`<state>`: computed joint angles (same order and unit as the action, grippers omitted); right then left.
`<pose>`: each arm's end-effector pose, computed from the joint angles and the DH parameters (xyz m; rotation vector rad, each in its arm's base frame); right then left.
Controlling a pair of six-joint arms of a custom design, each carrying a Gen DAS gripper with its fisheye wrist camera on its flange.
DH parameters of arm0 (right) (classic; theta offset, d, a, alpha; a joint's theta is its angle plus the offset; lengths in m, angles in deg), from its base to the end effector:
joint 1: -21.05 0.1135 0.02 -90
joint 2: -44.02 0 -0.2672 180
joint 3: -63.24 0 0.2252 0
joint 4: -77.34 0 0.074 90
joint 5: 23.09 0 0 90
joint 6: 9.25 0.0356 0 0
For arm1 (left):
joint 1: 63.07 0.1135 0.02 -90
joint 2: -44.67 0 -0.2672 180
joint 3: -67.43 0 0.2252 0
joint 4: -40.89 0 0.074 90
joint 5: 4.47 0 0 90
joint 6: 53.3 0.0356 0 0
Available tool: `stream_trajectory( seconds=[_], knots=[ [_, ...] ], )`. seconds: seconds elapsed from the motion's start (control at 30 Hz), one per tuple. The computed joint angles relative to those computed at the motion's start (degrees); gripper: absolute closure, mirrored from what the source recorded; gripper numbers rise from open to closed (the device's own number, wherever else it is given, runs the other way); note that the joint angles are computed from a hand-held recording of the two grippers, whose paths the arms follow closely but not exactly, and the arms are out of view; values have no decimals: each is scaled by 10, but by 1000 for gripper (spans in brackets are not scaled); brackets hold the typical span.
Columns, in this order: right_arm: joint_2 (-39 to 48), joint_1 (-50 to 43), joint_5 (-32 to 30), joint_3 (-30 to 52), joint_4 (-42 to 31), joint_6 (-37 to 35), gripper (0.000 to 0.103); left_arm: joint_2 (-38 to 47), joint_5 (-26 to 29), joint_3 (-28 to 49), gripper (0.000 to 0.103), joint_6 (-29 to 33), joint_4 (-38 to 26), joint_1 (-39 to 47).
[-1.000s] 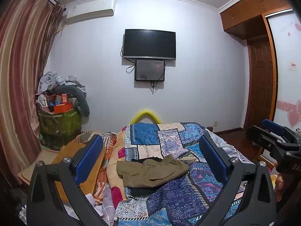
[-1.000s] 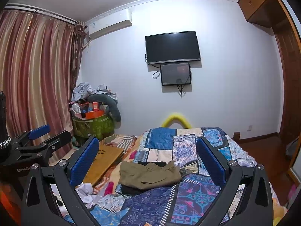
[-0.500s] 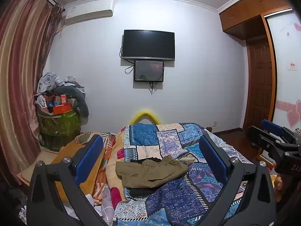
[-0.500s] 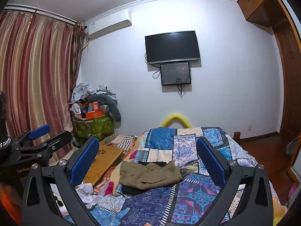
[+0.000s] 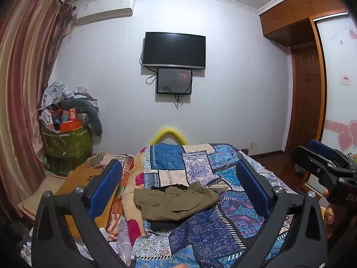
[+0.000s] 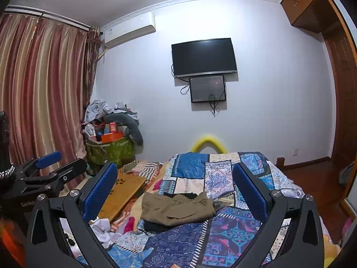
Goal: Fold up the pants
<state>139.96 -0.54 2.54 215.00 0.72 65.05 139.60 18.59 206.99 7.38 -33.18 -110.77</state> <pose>0.2515 -0.0650 0.5338 -0.6184 1.6519 0.6080 0.2125 -0.1849 0.4947 -0.3658 1.7333 0.2541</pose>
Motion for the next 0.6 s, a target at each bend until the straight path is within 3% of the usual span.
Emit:
stream_trajectory(
  seconds=[0.6],
  knots=[
    [8,11,14,24,-21,-6,0,1,9,-11,0,10,15,-7]
  ],
)
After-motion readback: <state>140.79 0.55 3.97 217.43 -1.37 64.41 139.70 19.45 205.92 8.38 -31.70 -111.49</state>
